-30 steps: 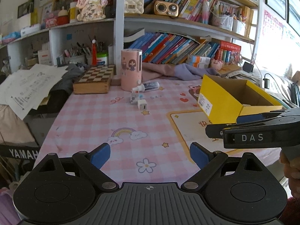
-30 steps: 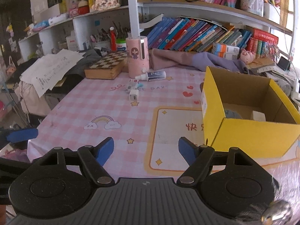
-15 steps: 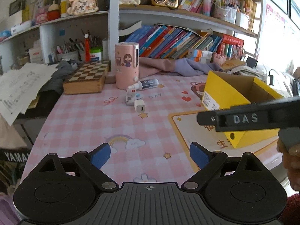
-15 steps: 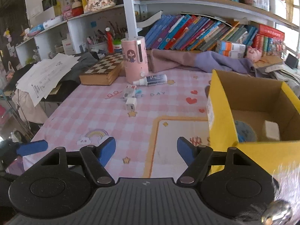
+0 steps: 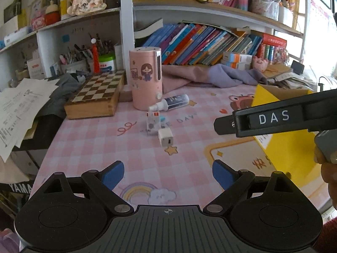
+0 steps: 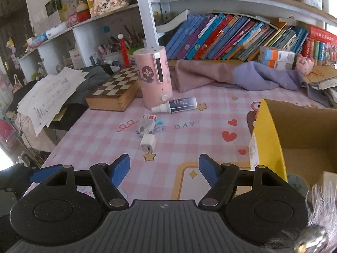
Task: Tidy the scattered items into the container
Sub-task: 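Move both tools toward the white charger plug and medicine box on the table, then grasp the white charger plug with the left tool while the right tool grasps the medicine box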
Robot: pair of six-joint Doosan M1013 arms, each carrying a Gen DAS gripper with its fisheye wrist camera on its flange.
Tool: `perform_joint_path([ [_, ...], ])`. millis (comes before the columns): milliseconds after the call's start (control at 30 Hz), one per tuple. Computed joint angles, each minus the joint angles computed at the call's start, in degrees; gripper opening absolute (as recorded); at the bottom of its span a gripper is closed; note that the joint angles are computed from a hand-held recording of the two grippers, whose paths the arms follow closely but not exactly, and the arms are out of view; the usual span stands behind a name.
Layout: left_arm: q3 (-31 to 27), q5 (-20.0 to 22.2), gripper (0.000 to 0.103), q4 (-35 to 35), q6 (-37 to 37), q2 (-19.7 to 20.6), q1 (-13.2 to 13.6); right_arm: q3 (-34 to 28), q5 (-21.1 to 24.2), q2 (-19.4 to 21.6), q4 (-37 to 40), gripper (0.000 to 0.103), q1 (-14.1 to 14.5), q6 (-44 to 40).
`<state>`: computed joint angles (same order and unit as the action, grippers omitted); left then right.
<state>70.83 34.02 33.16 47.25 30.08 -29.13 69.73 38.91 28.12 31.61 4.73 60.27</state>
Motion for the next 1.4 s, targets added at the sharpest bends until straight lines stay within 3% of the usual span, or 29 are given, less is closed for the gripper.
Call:
perform_joint_path([
  [300, -5.5, 2.2, 0.091, -2.5, 1.9, 4.0, 1.0, -7.7, 4.9, 5.1, -1.2, 0.072, 0.3, 0.9],
  [500, -9.3, 3.6, 0.084, -4.0, 3.8, 6.8, 1.6, -13.4, 7.9, 8.6, -2.3, 0.069, 0.4, 4.0],
  [633, -12.5, 4.9, 0.076, -5.5, 5.7, 9.1, 2.1, -17.4, 9.9, 11.0, -3.4, 0.064, 0.5, 6.6],
  [1067, -22.7, 11.3, 0.051, -13.3, 11.0, 16.3, 3.4, -26.6, 16.3, 16.8, -5.7, 0.063, 1.0, 9.4],
  [1333, -22.8, 10.8, 0.024, -13.7, 10.3, 16.5, 3.7, -29.6, 18.6, 18.8, -6.7, 0.058, 1.1, 10.5],
  [1400, -22.2, 10.8, 0.024, -14.3, 10.2, 16.1, 3.9, -30.2, 19.2, 19.2, -6.7, 0.057, 1.2, 10.9],
])
